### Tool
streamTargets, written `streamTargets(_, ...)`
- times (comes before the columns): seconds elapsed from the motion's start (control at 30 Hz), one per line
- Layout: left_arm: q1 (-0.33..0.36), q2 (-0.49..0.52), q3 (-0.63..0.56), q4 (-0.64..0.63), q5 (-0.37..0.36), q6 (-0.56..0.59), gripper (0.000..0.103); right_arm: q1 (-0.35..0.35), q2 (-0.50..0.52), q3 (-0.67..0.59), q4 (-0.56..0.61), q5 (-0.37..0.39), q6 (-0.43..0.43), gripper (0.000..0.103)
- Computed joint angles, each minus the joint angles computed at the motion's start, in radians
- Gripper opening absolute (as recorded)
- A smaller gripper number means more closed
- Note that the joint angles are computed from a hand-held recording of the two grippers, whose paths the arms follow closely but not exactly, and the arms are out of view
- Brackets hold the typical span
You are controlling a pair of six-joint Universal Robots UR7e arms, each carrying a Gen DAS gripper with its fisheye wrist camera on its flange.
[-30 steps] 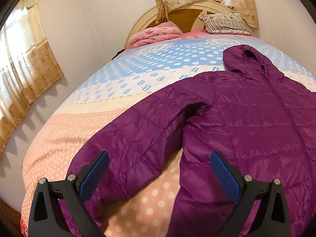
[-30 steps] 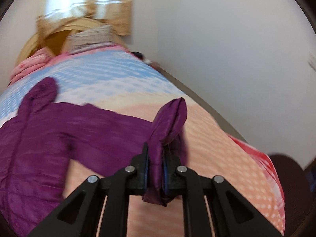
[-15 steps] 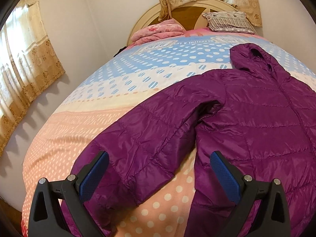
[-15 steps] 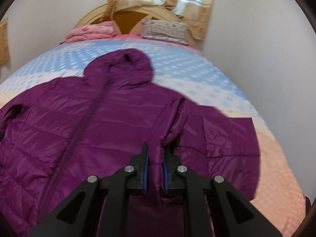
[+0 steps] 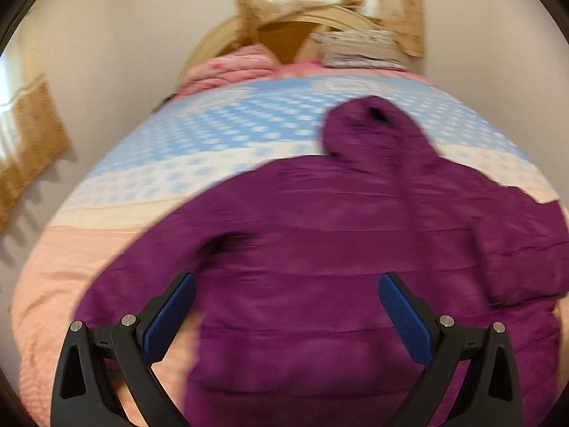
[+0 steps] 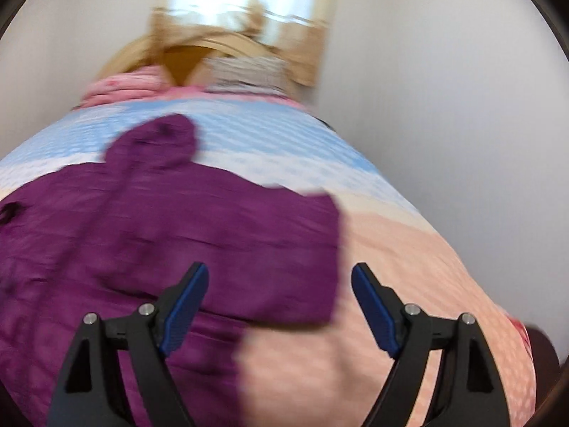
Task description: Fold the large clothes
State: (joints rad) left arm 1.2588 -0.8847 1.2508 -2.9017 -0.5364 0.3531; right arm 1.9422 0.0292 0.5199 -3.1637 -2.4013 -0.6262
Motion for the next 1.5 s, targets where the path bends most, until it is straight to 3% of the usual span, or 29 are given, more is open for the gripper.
streamTargets(0.1, -0.026, 0.062, -0.049, 0.117, -0.055, -0.069, 0.102, -0.032, -0.073, 0.134, -0.085, -0.03, 0.032, 0.085)
streamTargets(0.27, -0.051, 0.183, -0.156, 0.255, -0.146, -0.091, 0.101, -0.073, -0.11, 0.208, -0.162, -0.052, 0.049, 0.085)
streamTargets(0.3, -0.053, 0.204, -0.177, 0.275, -0.154, -0.09, 0.095, -0.08, -0.12, 0.221, -0.155, -0.041, 0.064, 0.085)
streamTargets(0.37, -0.052, 0.26, -0.242, 0.348, -0.161, -0.091, 0.074, -0.089, -0.143, 0.262, -0.143, -0.016, 0.102, 0.085)
streamTargets(0.43, -0.041, 0.299, -0.308, 0.452, -0.185, -0.127, 0.025, -0.094, -0.171, 0.306, -0.138, 0.005, 0.126, 0.085)
streamTargets(0.47, -0.04, 0.304, -0.315, 0.469, -0.183, -0.133, 0.021, -0.096, -0.187, 0.333, -0.148, 0.017, 0.129, 0.085)
streamTargets(0.57, -0.051, 0.301, -0.285, 0.352, -0.161, -0.052, 0.01, -0.106, -0.218, 0.388, -0.153, 0.047, 0.139, 0.086)
streamTargets(0.73, -0.08, 0.217, -0.163, 0.064, -0.131, 0.132, 0.009, -0.111, -0.214, 0.381, -0.125, 0.033, 0.148, 0.089)
streamTargets(1.03, -0.055, 0.123, -0.123, -0.198, -0.067, 0.319, 0.009, -0.104, -0.178, 0.329, -0.123, -0.011, 0.105, 0.093)
streamTargets(1.27, 0.018, 0.115, -0.122, -0.217, -0.005, 0.337, 0.009, -0.106, -0.174, 0.32, -0.116, -0.014, 0.105, 0.094)
streamTargets(1.43, 0.053, 0.121, -0.122, -0.119, 0.001, 0.24, 0.012, -0.105, -0.16, 0.296, -0.112, -0.024, 0.095, 0.095)
streamTargets(1.5, 0.057, 0.126, -0.129, -0.08, 0.03, 0.195, 0.02, -0.105, -0.157, 0.291, -0.108, -0.023, 0.093, 0.095)
